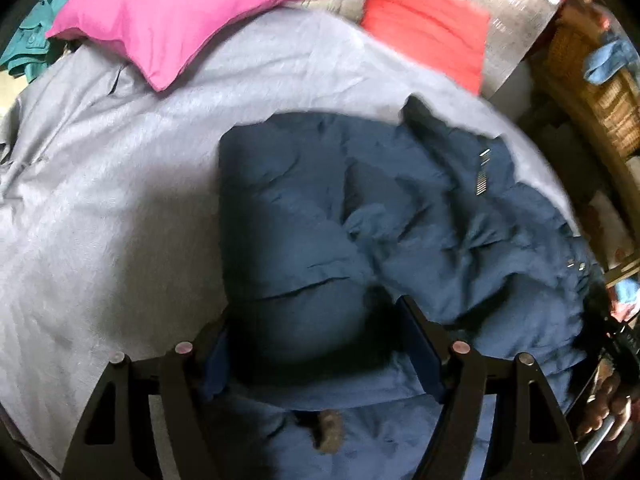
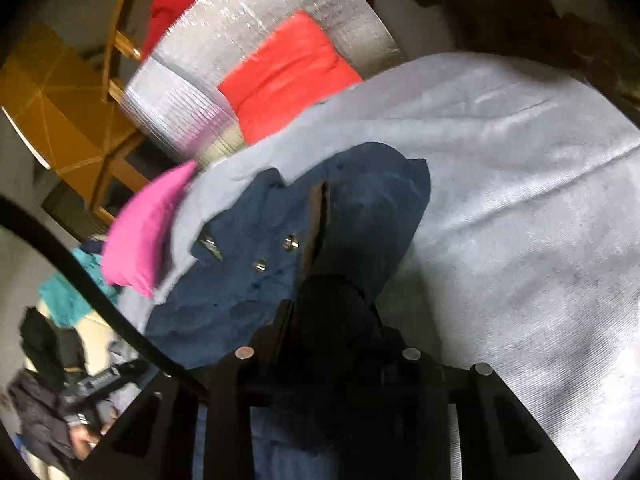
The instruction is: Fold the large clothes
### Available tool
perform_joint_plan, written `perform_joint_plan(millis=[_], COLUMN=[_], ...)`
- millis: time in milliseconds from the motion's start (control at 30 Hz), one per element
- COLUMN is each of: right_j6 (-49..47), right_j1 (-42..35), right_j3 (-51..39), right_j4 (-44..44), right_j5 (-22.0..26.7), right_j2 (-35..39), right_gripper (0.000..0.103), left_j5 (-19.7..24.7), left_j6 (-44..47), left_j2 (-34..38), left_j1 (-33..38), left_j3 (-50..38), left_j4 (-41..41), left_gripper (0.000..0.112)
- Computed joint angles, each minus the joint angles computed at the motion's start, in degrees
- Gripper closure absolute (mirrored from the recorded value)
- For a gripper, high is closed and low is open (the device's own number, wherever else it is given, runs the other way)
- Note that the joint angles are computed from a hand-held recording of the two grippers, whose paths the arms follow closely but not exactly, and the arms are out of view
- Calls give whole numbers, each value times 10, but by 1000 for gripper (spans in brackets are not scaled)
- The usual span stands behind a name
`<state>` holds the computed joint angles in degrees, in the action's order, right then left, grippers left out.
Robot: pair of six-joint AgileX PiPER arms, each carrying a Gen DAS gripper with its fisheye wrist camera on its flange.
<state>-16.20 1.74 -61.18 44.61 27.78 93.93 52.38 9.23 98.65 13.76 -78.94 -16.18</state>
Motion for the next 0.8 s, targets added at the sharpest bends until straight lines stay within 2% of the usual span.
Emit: perform_joint_plan(millis=[67,167,233,267,333,400,467,567,633,667,700,800], right_j6=[50,23,84,114,177,193,147,3,-26,-36,-39,13], right_j1=[-5,-21,-11,-11,3,15,31,70,102,113,125,153], right_j3=[-20,-13,-18,-7,13,37,55,47,17,5,-16,-63], right_j4=[-46,-10,-73,-110,-178,-194,-134,9,31,43,48,-1], right_j5=[19,27,21,17,-16,-47,-72,-84,-73,-67,-55,-45], right_j2=[27,17,0,-23,-66,-105,-128,-117,-82,-65,-39,15], right_gripper=[65,56,52,48,48,48,48,48,48,55,67,69], left_j5=[12,20,19,15,2,-34,-73,-104,-106,-107,-107,-104], left_j6=[-11,-25,-37,-49,-66,-91,-102,-28,2,12,19,8], left_j2=[17,8,-6,-19,-45,-89,-127,-156,-149,-144,-141,-118], left_j1=[-2,-2,-5,-9,-13,-21,-28,-24,-36,-44,-51,-82], left_j3=[-8,-13,-10,-3,9,36,61,81,77,76,76,69], left_j4=[14,31,50,67,91,130,146,59,16,-1,-11,-8], left_gripper=[34,34,34,34,34,34,34,34,34,34,34,34])
